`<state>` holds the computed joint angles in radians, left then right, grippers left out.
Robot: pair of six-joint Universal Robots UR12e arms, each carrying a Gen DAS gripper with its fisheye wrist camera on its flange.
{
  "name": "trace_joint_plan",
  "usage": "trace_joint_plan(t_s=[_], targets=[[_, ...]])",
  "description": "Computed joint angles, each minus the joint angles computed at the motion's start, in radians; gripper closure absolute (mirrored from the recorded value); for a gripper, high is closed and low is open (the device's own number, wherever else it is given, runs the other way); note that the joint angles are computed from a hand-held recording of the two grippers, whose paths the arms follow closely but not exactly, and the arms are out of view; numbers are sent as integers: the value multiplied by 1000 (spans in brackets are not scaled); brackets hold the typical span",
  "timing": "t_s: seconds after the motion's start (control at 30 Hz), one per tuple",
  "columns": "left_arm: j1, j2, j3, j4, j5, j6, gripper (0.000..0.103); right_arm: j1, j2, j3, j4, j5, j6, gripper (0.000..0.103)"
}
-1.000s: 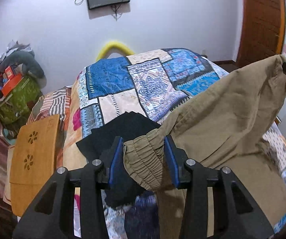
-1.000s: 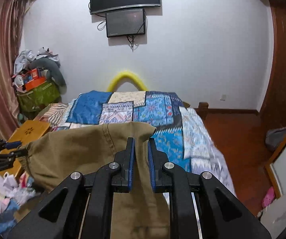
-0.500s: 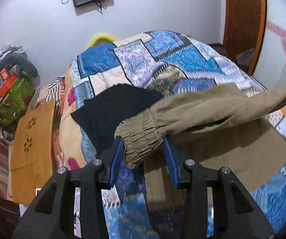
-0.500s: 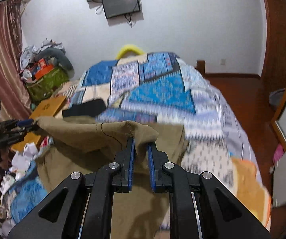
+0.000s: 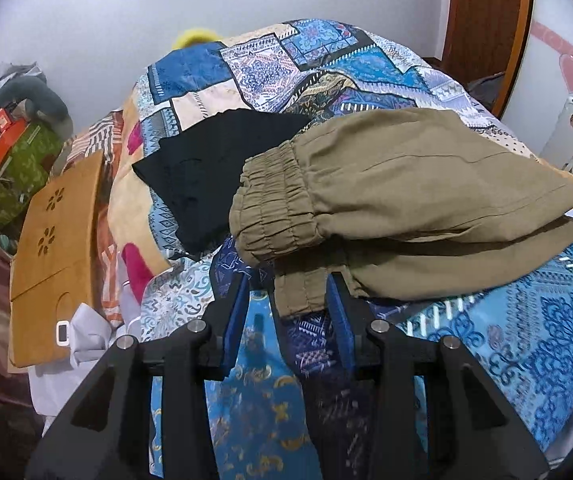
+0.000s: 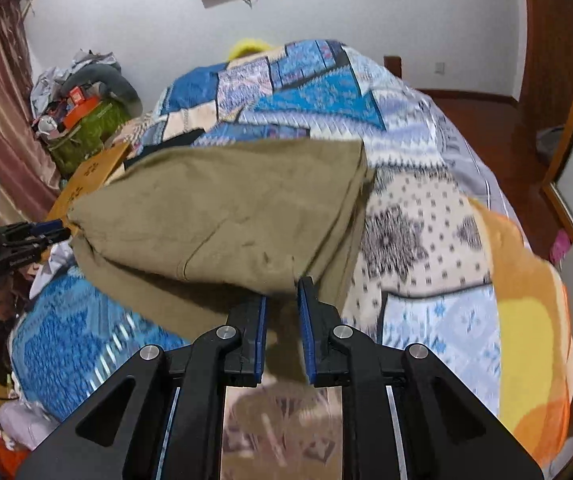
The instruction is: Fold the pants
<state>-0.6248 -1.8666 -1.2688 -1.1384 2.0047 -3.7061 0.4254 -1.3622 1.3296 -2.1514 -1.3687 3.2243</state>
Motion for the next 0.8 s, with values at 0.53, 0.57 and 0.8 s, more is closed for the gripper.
trace_joint_plan(t_s=[0.53,0.57,0.8], targets=[[-36,-101,163,-61,93,251,7,38,20,-65,-76,-37,-68,22],[-36,-110,171,-70,92,265,7,42,29,-74,-75,-27,-78,21],[-31,-154,210,-102,63,321,7,73,89,-125,-14,30,-157,21]])
